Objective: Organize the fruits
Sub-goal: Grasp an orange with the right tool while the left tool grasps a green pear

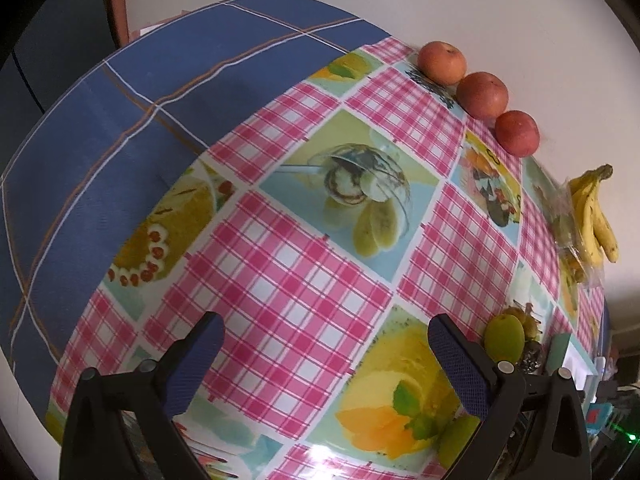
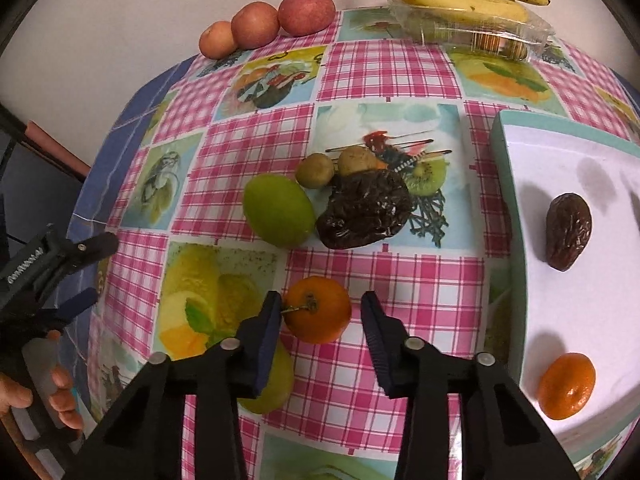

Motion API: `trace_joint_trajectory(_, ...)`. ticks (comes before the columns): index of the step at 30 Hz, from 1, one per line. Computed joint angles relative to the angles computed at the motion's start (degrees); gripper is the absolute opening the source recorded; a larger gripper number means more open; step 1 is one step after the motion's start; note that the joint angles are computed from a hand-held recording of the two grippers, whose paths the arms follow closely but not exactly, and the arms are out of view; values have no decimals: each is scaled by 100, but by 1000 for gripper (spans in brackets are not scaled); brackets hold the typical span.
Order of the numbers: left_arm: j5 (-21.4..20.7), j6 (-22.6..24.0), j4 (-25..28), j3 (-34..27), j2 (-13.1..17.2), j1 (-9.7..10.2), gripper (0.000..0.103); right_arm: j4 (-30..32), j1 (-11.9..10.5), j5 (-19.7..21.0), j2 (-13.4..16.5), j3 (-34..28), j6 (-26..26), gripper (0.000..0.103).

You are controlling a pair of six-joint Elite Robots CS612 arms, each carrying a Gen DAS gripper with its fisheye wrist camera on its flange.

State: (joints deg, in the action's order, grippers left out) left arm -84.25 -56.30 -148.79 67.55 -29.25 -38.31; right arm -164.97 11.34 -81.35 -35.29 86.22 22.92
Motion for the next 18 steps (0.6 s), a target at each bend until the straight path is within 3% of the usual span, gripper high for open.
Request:
trace_joint_trajectory(12, -304, -5, -94, -81, 35, -112, 101, -180, -58, -39, -155, 211, -37, 37)
trace_joint_trajectory(18, -561, 303, -134, -168, 56, -211, 88, -253, -117, -232, -325, 465, 75, 37)
